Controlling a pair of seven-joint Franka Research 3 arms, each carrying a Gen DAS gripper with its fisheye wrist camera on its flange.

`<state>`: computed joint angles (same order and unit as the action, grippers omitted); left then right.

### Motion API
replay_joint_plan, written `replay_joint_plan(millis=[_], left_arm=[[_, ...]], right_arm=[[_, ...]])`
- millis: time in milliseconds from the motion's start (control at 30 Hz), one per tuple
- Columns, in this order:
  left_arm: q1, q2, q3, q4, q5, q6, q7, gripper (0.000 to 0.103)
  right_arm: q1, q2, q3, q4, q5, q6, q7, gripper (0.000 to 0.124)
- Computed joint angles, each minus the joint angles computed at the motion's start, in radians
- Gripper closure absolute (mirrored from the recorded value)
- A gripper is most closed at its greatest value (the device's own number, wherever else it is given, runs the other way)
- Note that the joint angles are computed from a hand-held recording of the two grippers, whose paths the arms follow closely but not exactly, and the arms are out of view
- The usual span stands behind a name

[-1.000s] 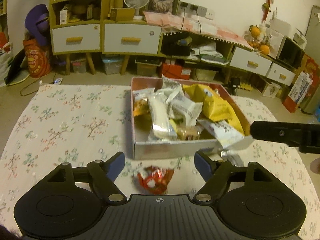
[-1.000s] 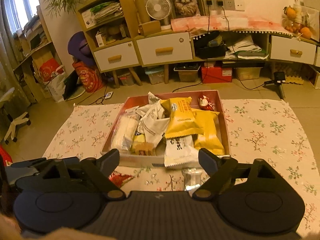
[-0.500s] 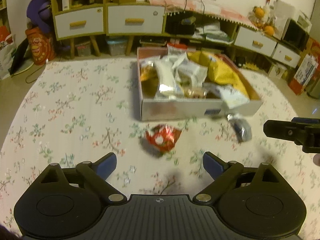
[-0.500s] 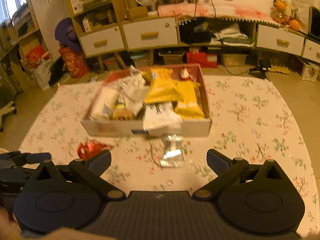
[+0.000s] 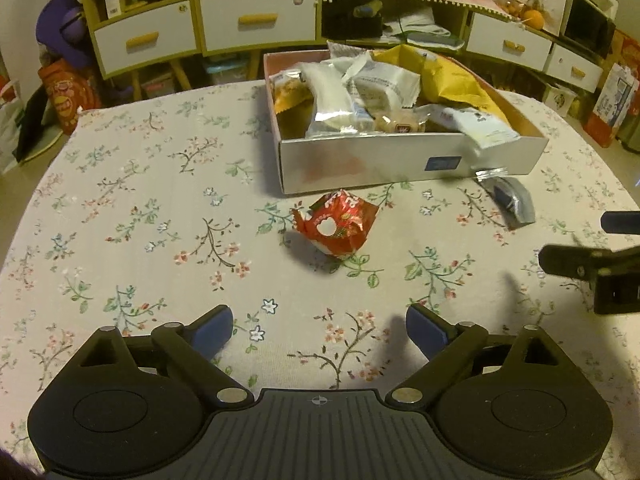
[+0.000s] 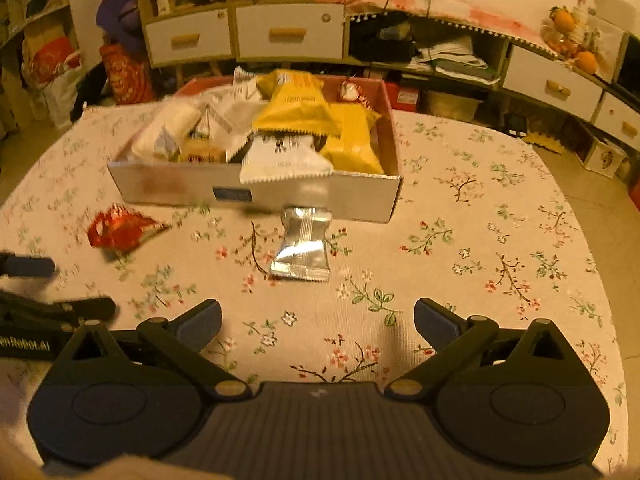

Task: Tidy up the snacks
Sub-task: 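Move both tools toward the red candy wrapper and silver foil packet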

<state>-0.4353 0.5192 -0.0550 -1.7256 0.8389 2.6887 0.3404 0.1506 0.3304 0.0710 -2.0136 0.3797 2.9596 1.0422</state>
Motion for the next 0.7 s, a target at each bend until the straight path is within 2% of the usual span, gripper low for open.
replay_joint_plan(millis=[100, 267, 333, 700], left_arm=[[-0.004, 0.015, 0.012, 0.01, 0.015, 0.01, -0.013, 0.008], [-0.018, 0.035, 0.042, 0.028, 0.074, 0.049, -0.059, 0.008], [-0.024, 0.045, 0.054, 0.039, 0.096, 0.066, -0.083, 0.008], [-0.04, 0.086, 0.091, 0.091, 0.169, 0.096, -0.173, 0.01]], right_arm=[[0.017, 0.019, -0.022, 0.01, -0.03, 0.001, 0.015, 0.021], [0.014, 0.049, -0.023, 0.043, -0.034, -0.027, 0.046, 0.021], [-0.007, 0.058, 0.002, 0.049, -0.009, -0.015, 0.03, 0.021], [-0.034, 0.087, 0.05, 0.072, 0.049, 0.037, -0.012, 0.022]])
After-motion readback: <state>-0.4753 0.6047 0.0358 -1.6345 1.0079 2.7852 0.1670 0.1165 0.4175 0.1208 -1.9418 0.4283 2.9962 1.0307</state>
